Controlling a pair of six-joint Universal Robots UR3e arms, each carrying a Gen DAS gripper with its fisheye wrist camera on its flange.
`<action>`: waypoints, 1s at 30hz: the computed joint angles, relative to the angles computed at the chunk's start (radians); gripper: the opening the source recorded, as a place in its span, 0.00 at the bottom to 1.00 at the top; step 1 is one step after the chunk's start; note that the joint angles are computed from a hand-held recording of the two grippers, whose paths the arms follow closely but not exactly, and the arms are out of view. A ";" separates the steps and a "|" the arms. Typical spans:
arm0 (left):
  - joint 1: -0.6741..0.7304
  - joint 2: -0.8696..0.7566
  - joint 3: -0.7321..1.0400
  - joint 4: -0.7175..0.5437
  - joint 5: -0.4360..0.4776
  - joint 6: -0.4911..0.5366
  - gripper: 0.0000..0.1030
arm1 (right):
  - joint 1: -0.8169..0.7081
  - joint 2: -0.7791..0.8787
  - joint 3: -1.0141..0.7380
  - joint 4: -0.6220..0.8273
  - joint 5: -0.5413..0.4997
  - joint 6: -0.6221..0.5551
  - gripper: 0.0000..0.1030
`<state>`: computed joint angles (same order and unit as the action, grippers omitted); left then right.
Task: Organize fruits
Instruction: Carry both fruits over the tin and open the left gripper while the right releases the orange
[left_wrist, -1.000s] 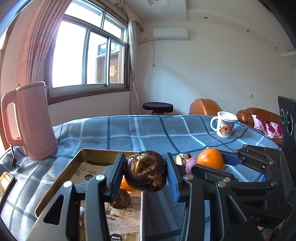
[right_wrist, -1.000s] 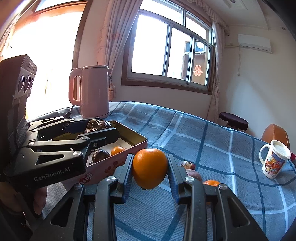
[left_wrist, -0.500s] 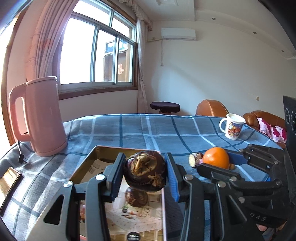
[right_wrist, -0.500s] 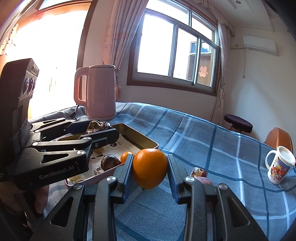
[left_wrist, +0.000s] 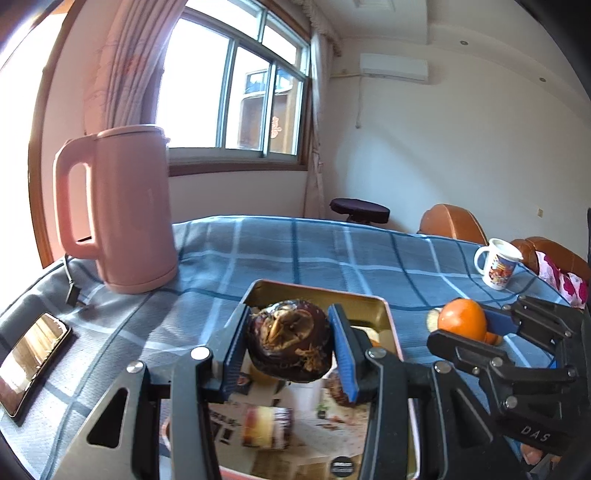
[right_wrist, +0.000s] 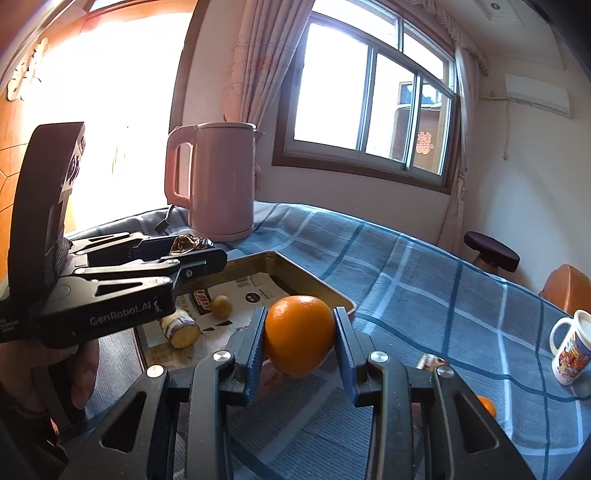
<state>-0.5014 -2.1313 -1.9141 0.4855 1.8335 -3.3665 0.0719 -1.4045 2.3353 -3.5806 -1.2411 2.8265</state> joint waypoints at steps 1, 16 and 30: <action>0.007 0.007 -0.009 -0.003 -0.003 0.000 0.43 | 0.010 0.005 -0.011 0.009 -0.005 0.001 0.36; 0.044 0.053 -0.040 -0.093 -0.022 0.006 0.43 | 0.117 0.115 -0.141 0.094 -0.069 0.003 0.36; 0.042 0.060 0.003 -0.224 -0.043 0.049 0.43 | 0.165 0.144 -0.249 0.281 -0.120 -0.027 0.36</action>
